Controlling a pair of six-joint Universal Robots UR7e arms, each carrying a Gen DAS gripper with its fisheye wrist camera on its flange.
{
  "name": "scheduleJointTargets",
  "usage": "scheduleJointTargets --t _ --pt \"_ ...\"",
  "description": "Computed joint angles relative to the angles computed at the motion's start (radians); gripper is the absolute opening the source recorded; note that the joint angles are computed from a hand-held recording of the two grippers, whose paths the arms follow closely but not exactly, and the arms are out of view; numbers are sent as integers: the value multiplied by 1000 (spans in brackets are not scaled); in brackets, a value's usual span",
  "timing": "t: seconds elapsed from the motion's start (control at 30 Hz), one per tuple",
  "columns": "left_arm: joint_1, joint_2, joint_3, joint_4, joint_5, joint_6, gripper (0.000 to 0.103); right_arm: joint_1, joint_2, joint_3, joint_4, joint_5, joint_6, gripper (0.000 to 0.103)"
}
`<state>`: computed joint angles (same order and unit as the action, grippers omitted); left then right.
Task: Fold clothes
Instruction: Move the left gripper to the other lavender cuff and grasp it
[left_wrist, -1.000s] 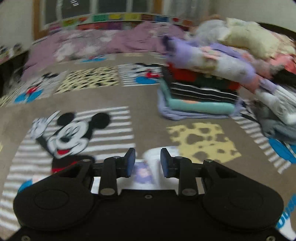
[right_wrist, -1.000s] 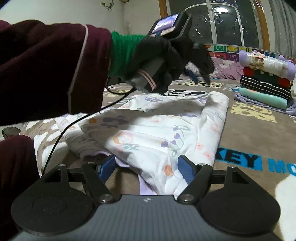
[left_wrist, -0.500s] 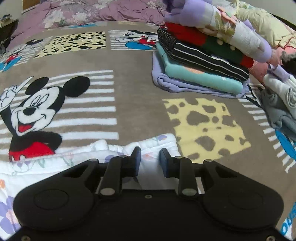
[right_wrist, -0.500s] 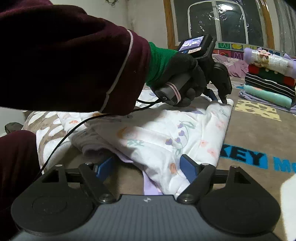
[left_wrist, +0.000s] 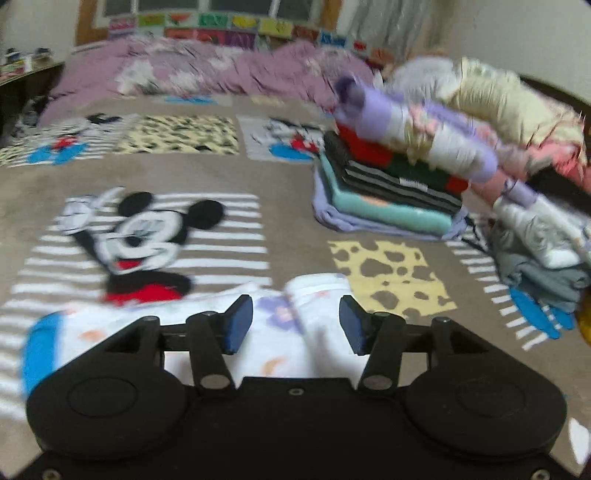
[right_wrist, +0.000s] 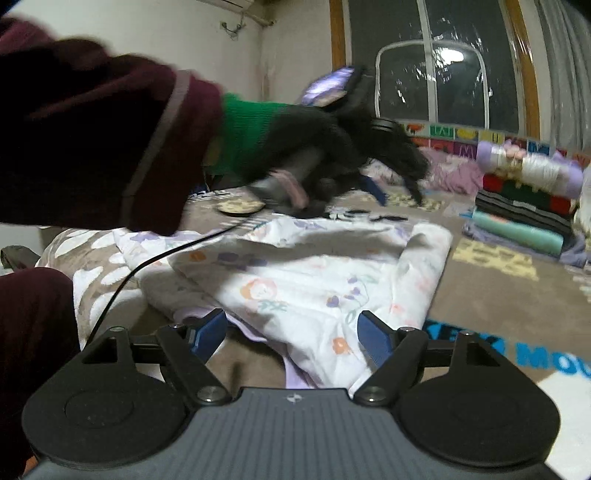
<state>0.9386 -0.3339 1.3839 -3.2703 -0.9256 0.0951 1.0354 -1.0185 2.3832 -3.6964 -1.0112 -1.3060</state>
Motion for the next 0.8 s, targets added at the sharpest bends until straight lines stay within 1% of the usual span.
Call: scheduleJointTargets --t 0.1,0.13,0.27,0.33,0.43,0.47,0.57,0.6,0.67,0.77,0.8 --pt "-22 -109 203 -144 21 -25 53 -9 -23 24 11 8 -37 77" --pt "-31 -143 271 -194 32 -38 55 -13 -31 32 16 14 -47 77" --pt "-81 -255 529 -362 86 -124 58 -24 -56 54 14 29 -58 78" --pt "-108 -294 643 -448 118 -193 58 -26 -46 56 -22 28 -48 78" --pt "-135 -331 779 -547 153 -338 58 -26 -14 44 -90 36 -18 78" --pt "-135 -339 810 -562 150 -391 58 -21 -7 38 -94 18 -17 78" --pt "-125 -343 864 -583 124 -508 58 25 4 11 -35 -153 -19 80" --pt "-120 -339 871 -587 114 -537 58 36 11 6 -27 -190 -26 80" --pt "-104 -329 879 -600 84 -588 58 34 20 25 -71 -173 -75 80" --pt "-74 -307 884 -633 27 -639 58 11 -5 42 -57 -109 -60 79" --pt "-63 -301 881 -638 10 -649 58 7 -5 45 -68 -99 -60 79"
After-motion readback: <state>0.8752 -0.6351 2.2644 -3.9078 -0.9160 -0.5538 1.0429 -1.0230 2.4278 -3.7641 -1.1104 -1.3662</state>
